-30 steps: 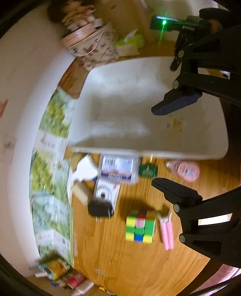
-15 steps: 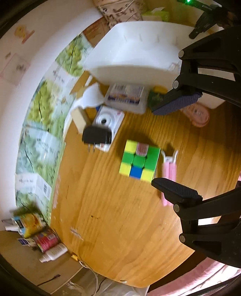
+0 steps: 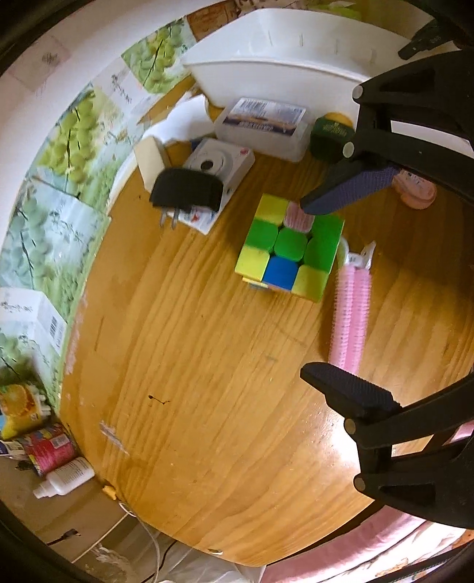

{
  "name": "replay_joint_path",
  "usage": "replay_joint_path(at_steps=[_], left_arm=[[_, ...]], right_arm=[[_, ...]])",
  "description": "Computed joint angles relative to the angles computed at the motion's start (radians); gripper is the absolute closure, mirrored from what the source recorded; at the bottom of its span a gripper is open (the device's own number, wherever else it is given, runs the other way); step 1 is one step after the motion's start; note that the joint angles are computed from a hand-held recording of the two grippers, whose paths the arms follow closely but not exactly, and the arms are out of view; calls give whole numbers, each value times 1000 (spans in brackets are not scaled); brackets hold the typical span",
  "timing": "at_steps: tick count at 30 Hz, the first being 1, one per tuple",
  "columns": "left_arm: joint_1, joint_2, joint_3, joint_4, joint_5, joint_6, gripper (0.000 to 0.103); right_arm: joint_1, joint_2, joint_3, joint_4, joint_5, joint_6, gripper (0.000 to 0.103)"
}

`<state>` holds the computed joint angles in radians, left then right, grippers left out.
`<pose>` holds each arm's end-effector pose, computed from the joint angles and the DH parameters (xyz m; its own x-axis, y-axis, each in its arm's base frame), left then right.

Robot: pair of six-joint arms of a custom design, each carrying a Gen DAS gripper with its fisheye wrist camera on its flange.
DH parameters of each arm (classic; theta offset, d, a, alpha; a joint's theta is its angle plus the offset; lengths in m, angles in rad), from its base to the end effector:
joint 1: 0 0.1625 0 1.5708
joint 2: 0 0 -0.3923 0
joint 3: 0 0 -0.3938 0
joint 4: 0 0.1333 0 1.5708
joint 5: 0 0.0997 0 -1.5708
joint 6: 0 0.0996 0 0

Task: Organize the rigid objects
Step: 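Move the left gripper back to the Rubik's cube on the desk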

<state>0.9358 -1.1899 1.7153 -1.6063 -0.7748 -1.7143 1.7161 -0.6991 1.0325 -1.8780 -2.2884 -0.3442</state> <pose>-0.1567 -0.5574 0.2208 -0.4660 -0.8011 -0.3755 -0.4349 0.5770 -0.6913 0.1786 -0.7522 0.2085 -0.6505 -0.4525 0.6100 -0.3870 0.8885 0.2465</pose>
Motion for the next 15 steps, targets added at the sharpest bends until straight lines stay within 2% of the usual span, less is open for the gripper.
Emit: replay_joint_path(at_steps=[4,15], left_arm=[[15,3,1,-7,-6,-5,13],[31,-13,37,-139,-8,57,12]], right_arm=[[1,6,-7,7,-5,5,99],[1,23,-30,32,-9,19,98]])
